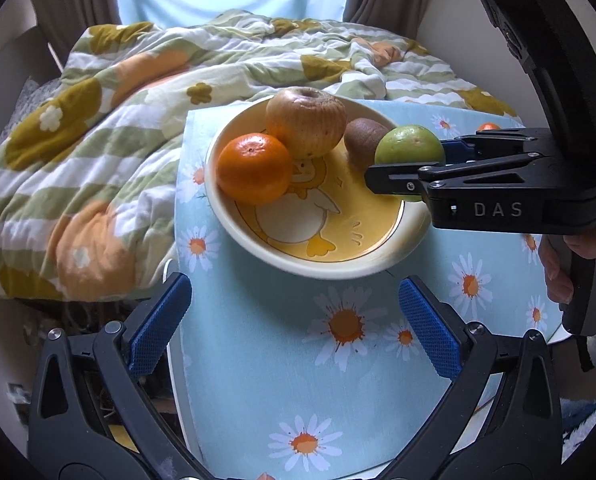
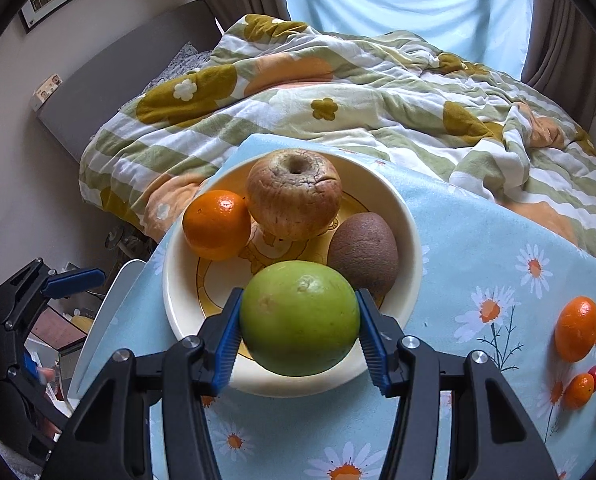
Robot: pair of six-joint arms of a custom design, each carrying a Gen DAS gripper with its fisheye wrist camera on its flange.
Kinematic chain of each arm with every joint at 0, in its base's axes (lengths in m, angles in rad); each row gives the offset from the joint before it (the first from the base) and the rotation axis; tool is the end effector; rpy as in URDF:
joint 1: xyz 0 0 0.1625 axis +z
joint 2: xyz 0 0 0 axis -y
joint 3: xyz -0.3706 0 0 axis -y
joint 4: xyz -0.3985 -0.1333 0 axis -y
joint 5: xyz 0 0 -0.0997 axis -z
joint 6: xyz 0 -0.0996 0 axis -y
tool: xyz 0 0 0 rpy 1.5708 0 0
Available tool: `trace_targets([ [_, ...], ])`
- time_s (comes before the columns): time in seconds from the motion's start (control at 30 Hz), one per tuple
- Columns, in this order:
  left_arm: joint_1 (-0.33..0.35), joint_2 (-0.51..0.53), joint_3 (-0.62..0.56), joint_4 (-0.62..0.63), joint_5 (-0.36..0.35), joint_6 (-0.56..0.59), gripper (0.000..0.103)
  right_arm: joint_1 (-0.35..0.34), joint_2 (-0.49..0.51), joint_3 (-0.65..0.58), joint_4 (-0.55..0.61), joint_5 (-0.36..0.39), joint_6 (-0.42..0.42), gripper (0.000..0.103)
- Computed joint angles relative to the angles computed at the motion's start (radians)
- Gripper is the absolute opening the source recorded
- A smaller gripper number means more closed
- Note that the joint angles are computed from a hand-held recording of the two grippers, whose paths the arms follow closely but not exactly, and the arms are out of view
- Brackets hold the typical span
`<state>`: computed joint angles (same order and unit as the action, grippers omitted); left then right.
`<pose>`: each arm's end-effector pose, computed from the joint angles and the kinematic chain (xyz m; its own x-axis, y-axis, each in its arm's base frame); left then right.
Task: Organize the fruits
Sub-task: 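Lower the green pomelo into the bowl and open the right tool, then withdraw both open tools away from the bowl toward the loose fruits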
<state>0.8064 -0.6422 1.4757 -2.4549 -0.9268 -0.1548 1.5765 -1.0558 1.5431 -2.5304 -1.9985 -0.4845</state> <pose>-0.3231 -0.6160 0.0150 -0.6977 0.4141 -0.5847 0.5907 0.7942 -0.1424 0.0958 -0.6641 0.2631 -0.8038 -0.2524 0.5388 -0.4288 0.8735 -0.2305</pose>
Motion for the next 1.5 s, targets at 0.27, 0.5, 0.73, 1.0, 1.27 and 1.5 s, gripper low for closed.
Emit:
trace_targets([
  [0.27, 0.006, -0.009, 0.023, -0.002, -0.01, -0.029, 0.103, 0.0, 0.021, 0.01, -0.035, -0.019, -0.032, 0.05],
  [0.5, 0.003, -0.008, 0.021, 0.008, -0.013, -0.031, 0.103, -0.002, 0.005, 0.047, -0.119, 0.009, -0.073, 0.096],
  [0.73, -0.006, -0.012, 0.017, 0.019, -0.015, -0.029, 0.103, -0.003, -0.019, 0.081, -0.191, 0.014, -0.082, 0.097],
  [1.0, -0.033, -0.025, 0.006, 0.029, -0.006, -0.011, 0.103, 0.01, -0.071, 0.095, -0.16, 0.014, -0.031, 0.102],
  [1.27, -0.066, -0.043, -0.009, 0.03, -0.003, 0.018, 0.103, 0.029, -0.166, 0.142, -0.152, -0.005, 0.04, 0.102],
  [1.5, -0.088, -0.035, -0.042, 0.007, -0.009, 0.061, 0.103, 0.047, -0.266, 0.202, -0.163, -0.084, 0.076, 0.102],
])
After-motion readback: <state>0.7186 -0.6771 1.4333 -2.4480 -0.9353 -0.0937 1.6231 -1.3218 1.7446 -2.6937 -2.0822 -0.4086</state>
